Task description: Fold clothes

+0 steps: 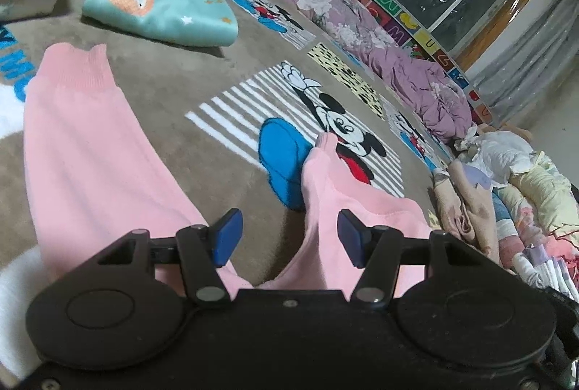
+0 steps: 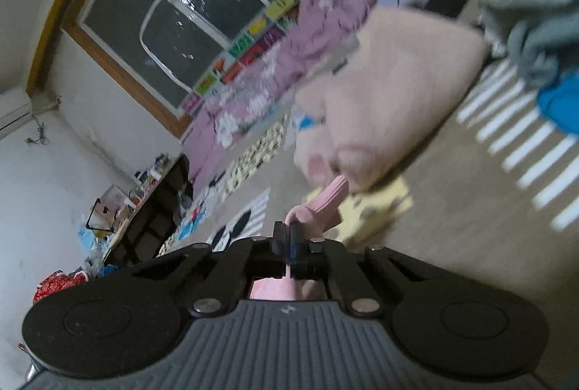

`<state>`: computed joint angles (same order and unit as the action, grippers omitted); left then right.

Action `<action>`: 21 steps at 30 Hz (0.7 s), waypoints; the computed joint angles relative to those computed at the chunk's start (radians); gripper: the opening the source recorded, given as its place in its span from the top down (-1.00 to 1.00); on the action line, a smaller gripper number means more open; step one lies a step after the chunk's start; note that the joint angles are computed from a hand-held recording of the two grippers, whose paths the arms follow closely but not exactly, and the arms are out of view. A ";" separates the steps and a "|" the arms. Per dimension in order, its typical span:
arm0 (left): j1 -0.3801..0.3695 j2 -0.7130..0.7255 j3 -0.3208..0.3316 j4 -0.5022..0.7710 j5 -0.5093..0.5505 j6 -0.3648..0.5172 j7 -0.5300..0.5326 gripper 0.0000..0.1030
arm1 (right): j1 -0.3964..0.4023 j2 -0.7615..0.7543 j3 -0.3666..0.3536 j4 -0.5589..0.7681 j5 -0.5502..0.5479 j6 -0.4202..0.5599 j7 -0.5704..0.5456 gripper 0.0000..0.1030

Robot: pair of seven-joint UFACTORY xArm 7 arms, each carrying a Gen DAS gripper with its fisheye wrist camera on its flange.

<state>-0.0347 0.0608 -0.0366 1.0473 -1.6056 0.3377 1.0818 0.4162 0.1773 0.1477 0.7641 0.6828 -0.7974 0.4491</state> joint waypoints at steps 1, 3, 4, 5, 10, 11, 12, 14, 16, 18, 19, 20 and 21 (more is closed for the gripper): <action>0.001 -0.002 0.001 -0.001 -0.002 0.003 0.003 -0.11 | 0.010 -0.021 0.001 -0.019 0.028 -0.014 -0.027 0.92; 0.003 -0.003 0.002 -0.003 -0.001 0.010 0.002 -0.11 | 0.036 -0.058 0.010 -0.045 0.135 -0.031 -0.129 0.92; 0.004 -0.003 0.003 -0.004 0.000 0.012 0.000 -0.11 | 0.040 -0.075 0.017 -0.066 0.163 -0.044 -0.147 0.92; 0.004 -0.003 0.003 -0.005 0.000 0.013 -0.002 -0.11 | 0.044 -0.088 0.025 -0.081 0.201 -0.058 -0.164 0.92; 0.007 -0.004 0.004 -0.009 0.006 0.019 -0.007 -0.11 | 0.051 -0.129 0.059 -0.175 0.321 -0.141 -0.129 0.92; 0.007 -0.004 0.004 -0.010 0.007 0.020 -0.008 -0.11 | 0.053 -0.132 0.065 -0.194 0.341 -0.159 -0.111 0.92; 0.007 -0.004 0.004 -0.010 0.008 0.020 -0.009 -0.11 | 0.056 -0.133 0.070 -0.211 0.357 -0.175 -0.094 0.92; 0.007 -0.003 0.003 -0.009 0.009 0.022 -0.009 -0.11 | 0.063 -0.131 0.080 -0.241 0.394 -0.200 -0.067 0.92; 0.007 -0.002 0.003 -0.009 0.009 0.023 -0.008 -0.11 | 0.071 -0.129 0.088 -0.264 0.426 -0.216 -0.048 0.92; 0.007 -0.001 0.002 -0.010 0.009 0.023 -0.006 -0.11 | 0.079 -0.122 0.093 -0.281 0.451 -0.229 -0.030 0.93; 0.006 -0.001 0.002 -0.010 0.010 0.024 -0.007 -0.11 | 0.082 -0.116 0.094 -0.286 0.457 -0.234 -0.022 0.93; 0.006 0.000 0.002 -0.010 0.013 0.024 -0.008 -0.11 | 0.085 -0.111 0.095 -0.289 0.467 -0.235 -0.023 0.93; 0.006 0.000 0.001 -0.010 0.016 0.024 -0.009 -0.11 | 0.088 -0.106 0.096 -0.287 0.484 -0.233 -0.032 0.93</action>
<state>-0.0289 0.0604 -0.0352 1.0369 -1.5899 0.3622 1.0732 0.5040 0.0716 0.2434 0.4774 1.1670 -1.0307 0.4171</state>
